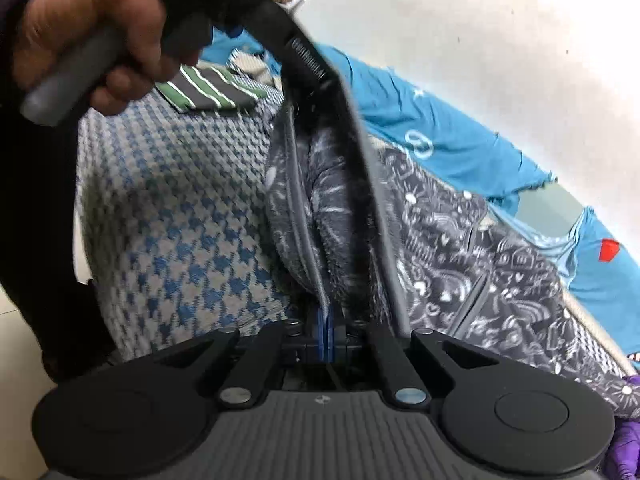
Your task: Fold clothes
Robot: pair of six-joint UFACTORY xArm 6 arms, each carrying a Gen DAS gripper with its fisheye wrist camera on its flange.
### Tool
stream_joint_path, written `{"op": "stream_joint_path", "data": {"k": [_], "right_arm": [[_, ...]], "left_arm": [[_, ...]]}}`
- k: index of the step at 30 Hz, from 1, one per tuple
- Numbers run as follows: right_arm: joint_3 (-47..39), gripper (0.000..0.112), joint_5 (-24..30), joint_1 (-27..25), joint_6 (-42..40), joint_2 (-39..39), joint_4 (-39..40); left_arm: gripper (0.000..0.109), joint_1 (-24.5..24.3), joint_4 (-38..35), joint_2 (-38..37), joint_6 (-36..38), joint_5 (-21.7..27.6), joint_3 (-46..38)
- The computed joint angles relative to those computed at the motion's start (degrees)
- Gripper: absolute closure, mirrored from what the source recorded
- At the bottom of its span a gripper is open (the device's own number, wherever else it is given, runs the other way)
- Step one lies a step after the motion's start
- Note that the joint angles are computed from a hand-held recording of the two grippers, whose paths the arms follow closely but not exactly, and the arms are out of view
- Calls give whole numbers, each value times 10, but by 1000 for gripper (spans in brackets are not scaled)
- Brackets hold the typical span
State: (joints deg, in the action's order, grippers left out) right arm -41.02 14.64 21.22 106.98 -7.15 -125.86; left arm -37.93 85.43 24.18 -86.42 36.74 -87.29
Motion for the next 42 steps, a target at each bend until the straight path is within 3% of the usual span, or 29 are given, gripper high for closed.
{"op": "stream_joint_path", "data": {"k": [6,17,22,27,29,36,42], "right_arm": [[43,109,-27,3,-9,-57,-19],[69,109,-57,11,-104,-67,46],[76,109,-62,6,-193,-58,123],[83,108,-60,3,-277,-53,205],[85,107,-59,3,-277,-58,207],[65,99,-130,-12,-141,-69,93],[28,98,-170,-9,100,-72,-93]], "left_arm": [[6,-18,15,-58,-59,45,86],[6,-41,-70,-119,-83,93,187],[6,-47,-136,-121,-43,98,201],[6,-47,-204,-103,48,99,193],[6,-45,-222,-104,67,89,198],[6,-50,-260,-128,115,53,227],[6,-64,-242,-173,92,18,274]]}}
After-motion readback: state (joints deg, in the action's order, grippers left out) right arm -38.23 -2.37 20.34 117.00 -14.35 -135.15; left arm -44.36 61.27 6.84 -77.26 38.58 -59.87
